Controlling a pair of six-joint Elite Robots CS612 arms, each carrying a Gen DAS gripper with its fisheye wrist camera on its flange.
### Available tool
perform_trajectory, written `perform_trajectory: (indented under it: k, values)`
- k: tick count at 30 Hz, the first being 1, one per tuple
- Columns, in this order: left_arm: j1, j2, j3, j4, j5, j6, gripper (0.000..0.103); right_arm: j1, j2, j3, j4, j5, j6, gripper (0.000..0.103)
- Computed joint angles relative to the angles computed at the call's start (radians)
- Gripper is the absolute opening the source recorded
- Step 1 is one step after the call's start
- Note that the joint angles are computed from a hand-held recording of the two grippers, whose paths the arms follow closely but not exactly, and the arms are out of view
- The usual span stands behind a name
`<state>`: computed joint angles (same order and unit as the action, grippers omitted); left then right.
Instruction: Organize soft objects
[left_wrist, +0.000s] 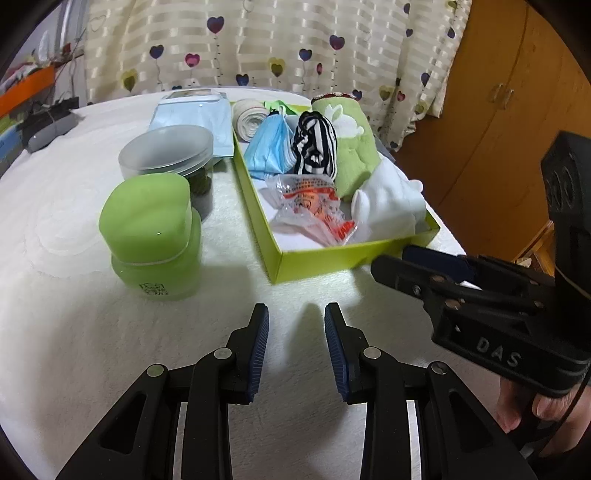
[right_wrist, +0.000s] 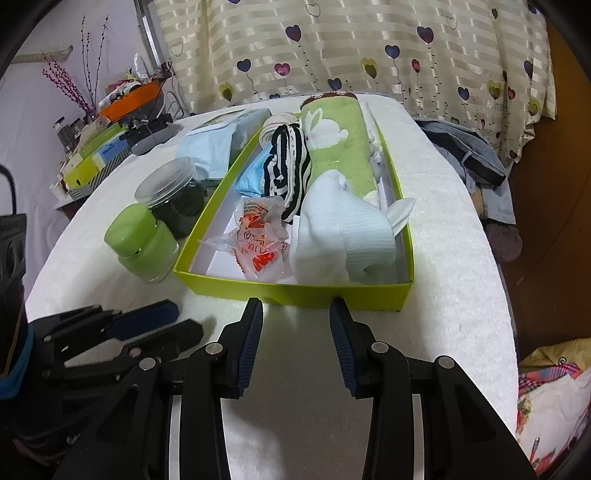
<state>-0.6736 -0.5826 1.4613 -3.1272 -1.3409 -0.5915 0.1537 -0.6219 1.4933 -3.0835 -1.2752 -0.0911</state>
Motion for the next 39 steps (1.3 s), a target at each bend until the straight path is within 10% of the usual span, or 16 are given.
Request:
perform_trajectory:
  k: [39]
  values:
    - [-0.013,-0.006,0.015,0.059,0.16,-0.06,0.031,0.039,0.022,-0.011,-0.036,-0.15,-0.049,0.054]
